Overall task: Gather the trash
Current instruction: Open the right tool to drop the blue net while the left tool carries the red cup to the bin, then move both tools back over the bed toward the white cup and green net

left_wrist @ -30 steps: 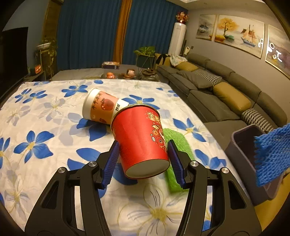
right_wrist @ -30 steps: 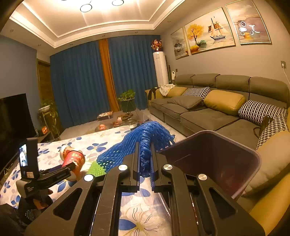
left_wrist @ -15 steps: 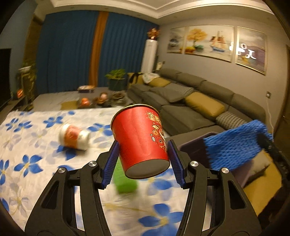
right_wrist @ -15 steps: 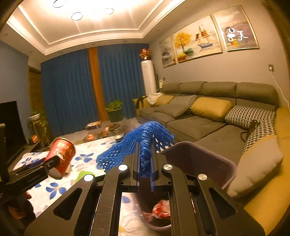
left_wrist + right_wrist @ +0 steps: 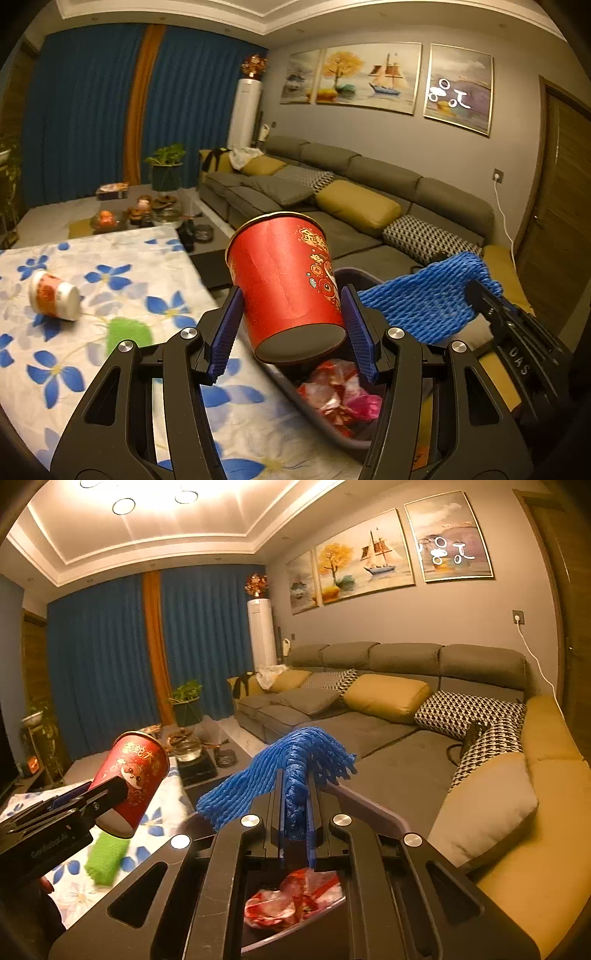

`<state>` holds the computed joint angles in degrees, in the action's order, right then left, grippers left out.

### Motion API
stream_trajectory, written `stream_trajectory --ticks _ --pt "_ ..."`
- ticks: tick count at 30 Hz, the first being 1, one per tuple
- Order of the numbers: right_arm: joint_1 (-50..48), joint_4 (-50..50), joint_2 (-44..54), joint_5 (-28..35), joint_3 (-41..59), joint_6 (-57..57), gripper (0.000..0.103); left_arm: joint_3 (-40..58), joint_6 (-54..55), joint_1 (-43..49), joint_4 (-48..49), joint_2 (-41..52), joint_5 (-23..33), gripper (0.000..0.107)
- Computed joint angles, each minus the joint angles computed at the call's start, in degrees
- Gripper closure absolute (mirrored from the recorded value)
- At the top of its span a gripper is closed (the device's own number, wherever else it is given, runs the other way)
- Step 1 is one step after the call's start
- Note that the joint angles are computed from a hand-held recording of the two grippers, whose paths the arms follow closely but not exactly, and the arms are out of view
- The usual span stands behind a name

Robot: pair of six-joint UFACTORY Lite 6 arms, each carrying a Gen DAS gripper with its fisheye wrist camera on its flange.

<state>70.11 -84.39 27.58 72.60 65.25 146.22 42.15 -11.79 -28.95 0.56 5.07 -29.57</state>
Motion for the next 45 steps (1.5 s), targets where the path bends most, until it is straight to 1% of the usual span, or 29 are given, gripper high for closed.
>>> stream_trajectory --ticks 6,15,17,19,21,22,25,26,28,29,31,33,36,39,41,45 --pt "-1.8 -1.3 -1.1 -1.5 -2.7 1.5 0.093 3.5 0.9 -2.5 -1.3 4.6 -0.3 0.053" --pt "-3.2 -3.2 -2.1 -3.5 -4.6 3.0 0.092 7.9 -2.0 -2.9 2.2 10.2 0.1 0.053" --pt "-3.5 -3.9 -2.4 -4.0 -5.1 3.5 0.088 8.4 -2.7 -3.0 2.9 10.9 0.1 0.053" --pt "-3.9 -4.6 -2.8 -4.5 -5.6 3.8 0.082 9.2 -3.6 -2.6 4.1 11.9 0.3 0.053" --pt "-3.9 -4.8 -2.9 -4.3 -5.8 4.0 0.064 9.7 -4.5 -2.4 4.8 12.4 0.5 0.053" --pt "-3.9 -4.9 -2.9 -4.0 -6.1 4.3 0.059 9.9 -5.3 -2.2 5.6 12.9 0.4 0.053" --pt "-3.9 -5.0 -3.1 -3.7 -6.7 5.2 0.055 10.4 -6.4 -2.3 7.0 13.7 0.5 0.052" --pt "-3.9 -4.9 -3.4 -3.7 -7.0 5.5 0.054 10.6 -6.2 -2.4 7.1 14.1 0.8 0.049" --pt "-3.6 -4.5 -3.5 -3.2 -7.5 6.3 0.048 10.9 -4.7 -2.5 6.0 14.6 1.2 0.039" --pt "-3.3 -4.3 -3.6 -2.9 -7.8 6.8 0.047 10.7 -3.7 -2.5 4.8 14.6 1.1 0.032" --pt "-2.9 -3.9 -3.8 -2.2 -8.1 7.1 0.040 9.6 -3.9 -1.8 4.1 14.1 0.6 0.026" --pt "-2.4 -3.2 -3.6 -1.7 -7.6 6.6 0.035 8.6 -1.8 -1.3 1.3 13.3 0.7 0.021" --pt "-1.6 -2.7 -2.4 -1.4 -6.3 6.3 0.029 5.0 1.4 0.3 -2.6 10.9 -0.5 0.019" --pt "-0.9 -3.2 -0.8 -1.9 -4.1 5.4 0.025 0.0 8.6 2.5 -10.7 7.8 -2.6 0.016" --pt "-0.4 -3.8 0.6 -2.8 -2.2 4.5 0.023 -2.2 11.4 4.3 -13.8 6.0 -2.7 0.015" --pt "0.2 -5.3 4.8 -6.0 3.5 2.3 0.022 -8.7 9.7 13.3 -10.6 1.3 -3.3 0.015"
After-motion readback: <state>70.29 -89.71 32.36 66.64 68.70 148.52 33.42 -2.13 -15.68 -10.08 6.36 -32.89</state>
